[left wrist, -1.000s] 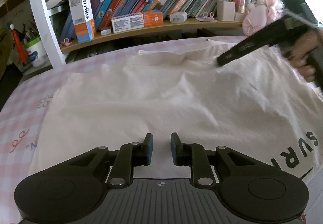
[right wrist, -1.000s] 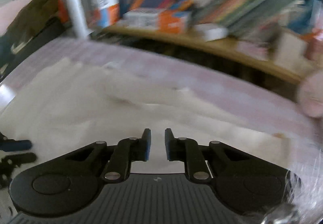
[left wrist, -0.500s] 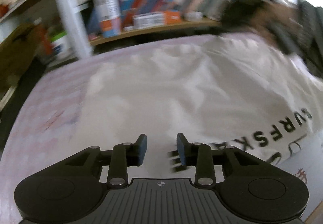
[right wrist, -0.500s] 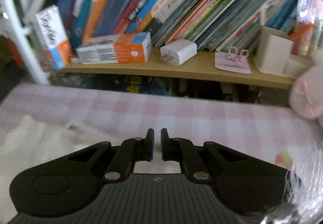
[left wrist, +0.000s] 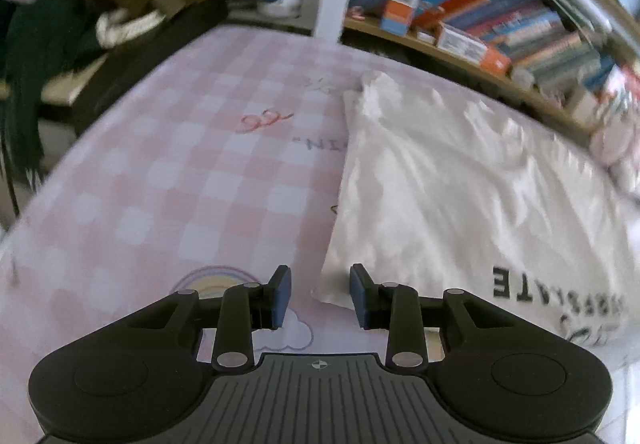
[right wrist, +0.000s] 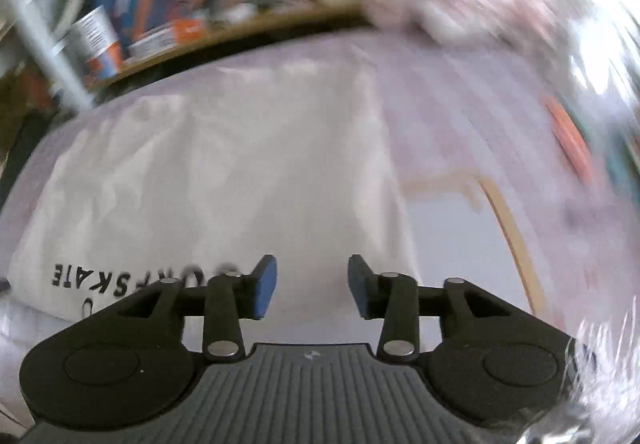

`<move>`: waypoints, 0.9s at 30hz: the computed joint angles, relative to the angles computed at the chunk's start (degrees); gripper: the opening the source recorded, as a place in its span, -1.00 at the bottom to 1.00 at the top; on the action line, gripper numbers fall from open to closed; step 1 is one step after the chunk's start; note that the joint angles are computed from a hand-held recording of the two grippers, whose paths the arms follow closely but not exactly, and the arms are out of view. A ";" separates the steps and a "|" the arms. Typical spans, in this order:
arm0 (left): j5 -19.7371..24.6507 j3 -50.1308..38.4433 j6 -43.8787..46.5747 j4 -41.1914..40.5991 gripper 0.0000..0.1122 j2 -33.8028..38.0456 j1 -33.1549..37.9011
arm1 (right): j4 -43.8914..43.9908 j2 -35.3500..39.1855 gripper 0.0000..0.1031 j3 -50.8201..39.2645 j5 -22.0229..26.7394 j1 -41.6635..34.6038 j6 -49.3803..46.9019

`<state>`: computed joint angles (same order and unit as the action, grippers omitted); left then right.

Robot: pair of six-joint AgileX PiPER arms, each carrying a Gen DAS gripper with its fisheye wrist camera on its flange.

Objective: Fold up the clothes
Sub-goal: 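Close both grippers on the edge of the folded shirt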

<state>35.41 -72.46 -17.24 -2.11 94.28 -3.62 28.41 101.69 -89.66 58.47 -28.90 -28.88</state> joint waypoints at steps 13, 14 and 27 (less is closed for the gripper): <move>-0.37 0.84 -1.55 -11.40 -0.34 1.08 3.97 | 7.47 2.81 -0.20 3.25 0.57 -8.69 19.61; -0.88 1.40 -1.64 -13.25 -0.39 0.90 4.54 | 7.99 3.56 -0.20 2.80 0.31 -8.61 20.81; -4.37 8.36 13.21 -37.88 -0.91 -4.61 9.25 | 15.54 -0.67 -0.92 1.03 -2.07 -9.76 10.38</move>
